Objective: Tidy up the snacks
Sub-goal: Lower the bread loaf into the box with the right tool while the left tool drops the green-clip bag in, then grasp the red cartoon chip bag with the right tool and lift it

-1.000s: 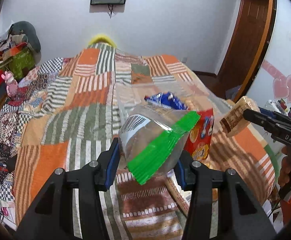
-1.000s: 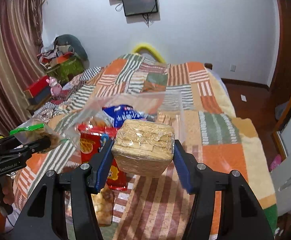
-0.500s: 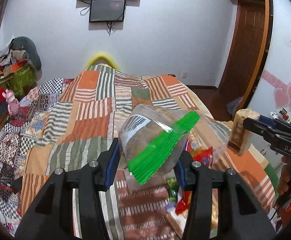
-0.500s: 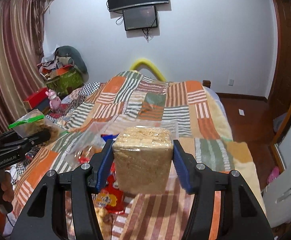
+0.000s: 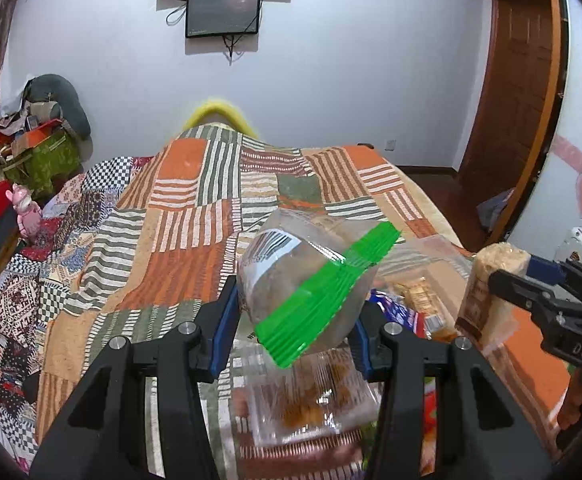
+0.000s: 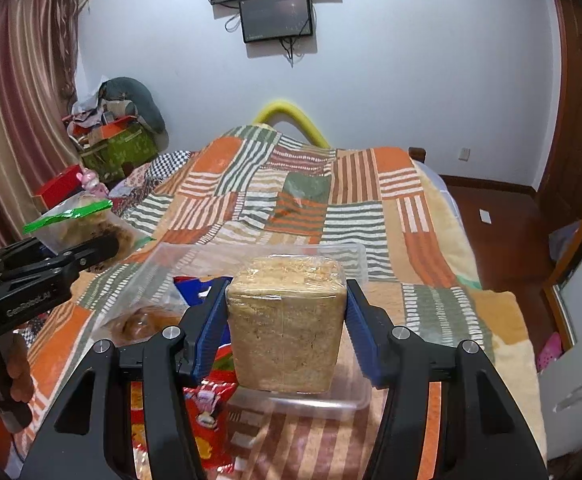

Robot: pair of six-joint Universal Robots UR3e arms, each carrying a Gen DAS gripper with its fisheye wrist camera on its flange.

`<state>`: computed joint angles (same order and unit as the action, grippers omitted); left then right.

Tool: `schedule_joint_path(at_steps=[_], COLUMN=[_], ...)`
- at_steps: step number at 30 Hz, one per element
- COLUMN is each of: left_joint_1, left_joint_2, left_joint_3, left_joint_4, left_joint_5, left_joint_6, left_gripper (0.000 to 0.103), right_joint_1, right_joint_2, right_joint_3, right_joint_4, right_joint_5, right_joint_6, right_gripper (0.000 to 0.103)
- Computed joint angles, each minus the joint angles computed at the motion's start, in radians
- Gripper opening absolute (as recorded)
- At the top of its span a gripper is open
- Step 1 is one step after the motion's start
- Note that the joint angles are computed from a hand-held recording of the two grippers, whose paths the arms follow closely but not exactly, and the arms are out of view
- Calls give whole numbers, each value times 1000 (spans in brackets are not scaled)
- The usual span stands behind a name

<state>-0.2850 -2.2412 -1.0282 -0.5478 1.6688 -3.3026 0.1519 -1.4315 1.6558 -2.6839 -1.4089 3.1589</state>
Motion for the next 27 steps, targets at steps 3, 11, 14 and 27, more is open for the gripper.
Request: schedule_joint_path(at_steps=[3,11,14,27], left_joint_1=[4,4,6,7], left_joint_2=[-46,-119,-118,81], left_joint_3=[51,138,134,-119], left_joint_4=[-26,-105,-111,41], left_joint_5=[-21,-54,-68,-91], left_joint_6=[-4,7,8,9], left_gripper=[48,49,51,70], right_joint_1=[-4,-1,-5,-31], right_joint_2=[30,65,75,-55], right_joint_3=[-22,-45,-58,32], right_joint_4=[25,67,78,70], right_joint_5=[9,20,38,112], right_joint_6=[-1,-18,-21,-44], right_gripper=[53,53,53,59])
